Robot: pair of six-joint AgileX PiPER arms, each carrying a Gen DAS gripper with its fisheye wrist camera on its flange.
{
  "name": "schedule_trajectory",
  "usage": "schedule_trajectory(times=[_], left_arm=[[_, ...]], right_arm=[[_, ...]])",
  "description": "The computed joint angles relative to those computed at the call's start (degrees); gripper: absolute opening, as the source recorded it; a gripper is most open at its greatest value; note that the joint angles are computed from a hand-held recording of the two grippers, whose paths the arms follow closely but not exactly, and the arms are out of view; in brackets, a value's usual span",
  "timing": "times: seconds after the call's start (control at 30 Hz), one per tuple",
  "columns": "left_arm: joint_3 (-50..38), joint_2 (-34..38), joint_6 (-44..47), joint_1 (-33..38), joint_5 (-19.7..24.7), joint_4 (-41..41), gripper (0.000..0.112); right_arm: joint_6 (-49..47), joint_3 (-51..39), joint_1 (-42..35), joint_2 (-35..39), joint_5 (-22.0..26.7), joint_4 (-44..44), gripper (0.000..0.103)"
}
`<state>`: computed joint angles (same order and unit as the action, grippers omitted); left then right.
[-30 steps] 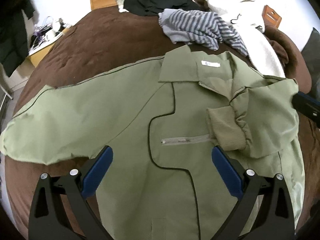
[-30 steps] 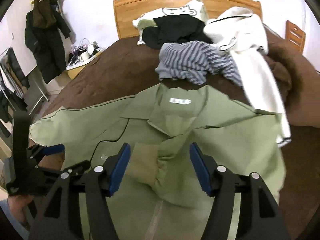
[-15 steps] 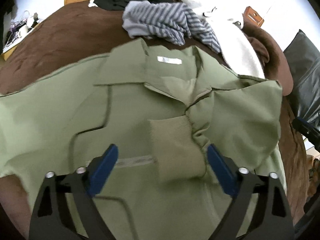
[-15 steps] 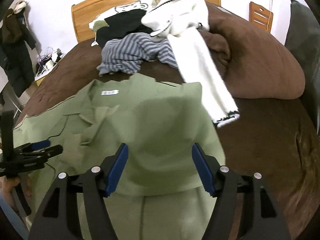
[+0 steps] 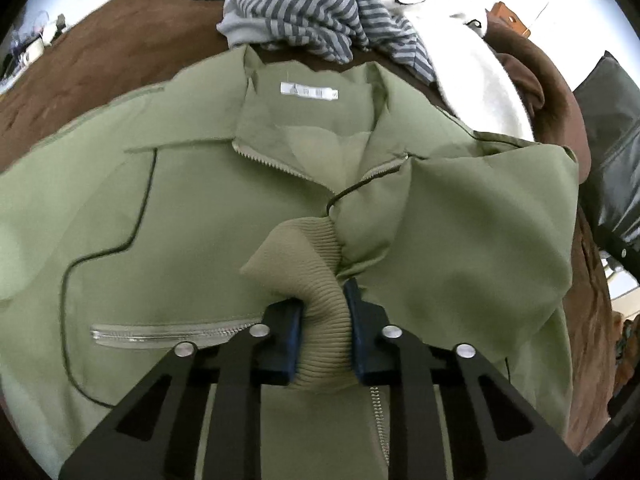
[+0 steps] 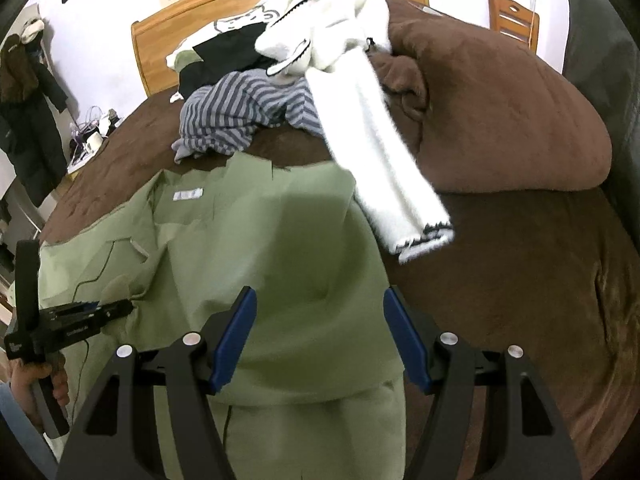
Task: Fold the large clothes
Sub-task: 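Lay the cuff on the jacket front and open the right tool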
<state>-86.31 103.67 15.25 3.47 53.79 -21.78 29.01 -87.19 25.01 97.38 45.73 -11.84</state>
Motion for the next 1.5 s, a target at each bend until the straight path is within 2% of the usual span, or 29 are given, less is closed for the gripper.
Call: schedule_trajectory(times=[0.17,0.23,0.3,0.4,0.7,0.83,0.97,1.03,1.1,1.17,1.23,1.27,1.3,1.37,1.5], left_arm=[[1.14,-4.96,-3.33,0.36,-0.15,3.1,0.019],[2.16,-6.66,-4.87,0.46,-0.15,5.04,0.019],[3.66,-7.81,-5.93,0.84,-0.04,6.56,0.019],[5.99,-8.26,-7.34,1.31,-0.29,8.02,0.019],[10.48,-8.42,-9.51,1.5,-1.99,12.26,0.02],[11.48,-8.33,-9.29,1.51,-2.92,13.13,0.02],[11.68,-7.92,-9.96,1.7,-3.55,12.92,0.021],[11.76,-7.88,-10.97,1.28,-3.66,13.73,0.021],[11.45,-7.86,-11.5,1.19,-3.12,14.01,0.021],[10.39,-7.75,-10.81,1.67,-1.79,12.79,0.021],[9.32,-7.83,-8.81,2.4,-0.15,11.21,0.02],[8.96,-7.93,-8.25,2.51,0.42,10.96,0.02],[8.29,-8.18,-7.77,2.4,1.26,10.97,0.02],[7.95,-8.83,-7.58,1.85,1.61,11.76,0.02],[8.64,-8.86,-8.06,1.21,1.46,12.54,0.02]], right_arm=[[-5.55,-7.35,-2.34,3.17,1.33,4.96,0.058],[-7.68,-11.0,-2.92,5.39,2.19,7.3,0.051],[-9.79,-15.02,-3.33,8.34,3.28,10.05,0.031],[-11.44,-20.66,-3.5,13.87,5.25,12.91,0.022],[-8.44,-34.73,-2.77,30.68,14.79,9.05,0.019],[-9.12,-36.77,-2.58,33.33,15.02,6.89,0.019],[-10.27,-37.59,-3.69,33.69,15.2,8.47,0.019],[-10.71,-36.4,-3.7,32.41,15.1,8.59,0.022],[-9.79,-31.45,-3.74,28.22,12.84,7.88,0.042],[-9.41,-21.67,-4.39,20.84,6.77,8.61,0.043],[-8.73,-13.65,-4.8,14.41,3.92,8.06,0.043],[-8.49,-11.27,-4.88,12.55,3.35,7.88,0.042],[-8.89,-7.74,-5.06,9.98,2.49,8.22,0.03],[-10.38,-3.67,-5.39,7.26,1.8,8.97,0.015],[-10.85,2.99,-5.53,5.2,0.57,8.62,0.012]])
